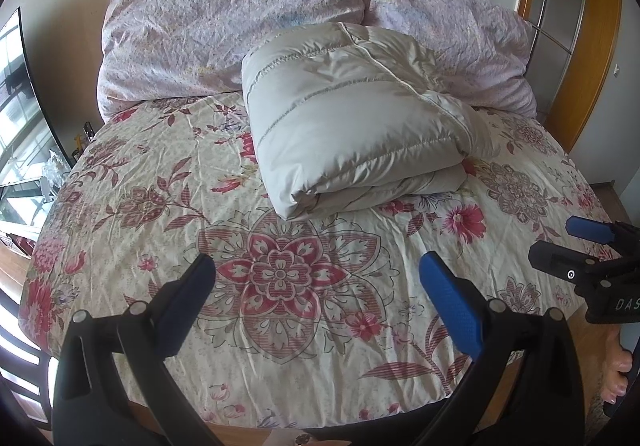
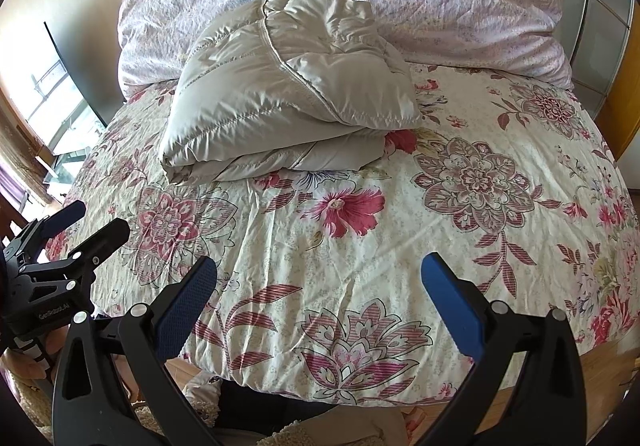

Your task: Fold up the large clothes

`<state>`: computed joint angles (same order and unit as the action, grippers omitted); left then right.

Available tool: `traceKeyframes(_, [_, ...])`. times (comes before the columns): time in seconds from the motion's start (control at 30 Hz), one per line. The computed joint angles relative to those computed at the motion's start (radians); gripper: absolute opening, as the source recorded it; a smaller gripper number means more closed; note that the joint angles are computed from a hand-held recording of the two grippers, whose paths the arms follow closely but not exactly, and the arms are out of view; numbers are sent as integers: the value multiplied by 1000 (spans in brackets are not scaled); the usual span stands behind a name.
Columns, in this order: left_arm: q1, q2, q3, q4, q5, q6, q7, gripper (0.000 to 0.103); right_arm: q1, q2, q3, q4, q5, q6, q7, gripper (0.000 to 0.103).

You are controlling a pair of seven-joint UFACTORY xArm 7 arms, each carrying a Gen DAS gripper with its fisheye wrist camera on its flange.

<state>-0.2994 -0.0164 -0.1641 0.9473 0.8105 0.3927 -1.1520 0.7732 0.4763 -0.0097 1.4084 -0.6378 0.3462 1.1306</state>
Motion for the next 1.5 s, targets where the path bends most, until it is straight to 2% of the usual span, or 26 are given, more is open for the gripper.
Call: traceKeyframes(1.5, [-10,14,7,2,-51,-40,46,101,-14,-10,0,-9,11,-2,-15,102])
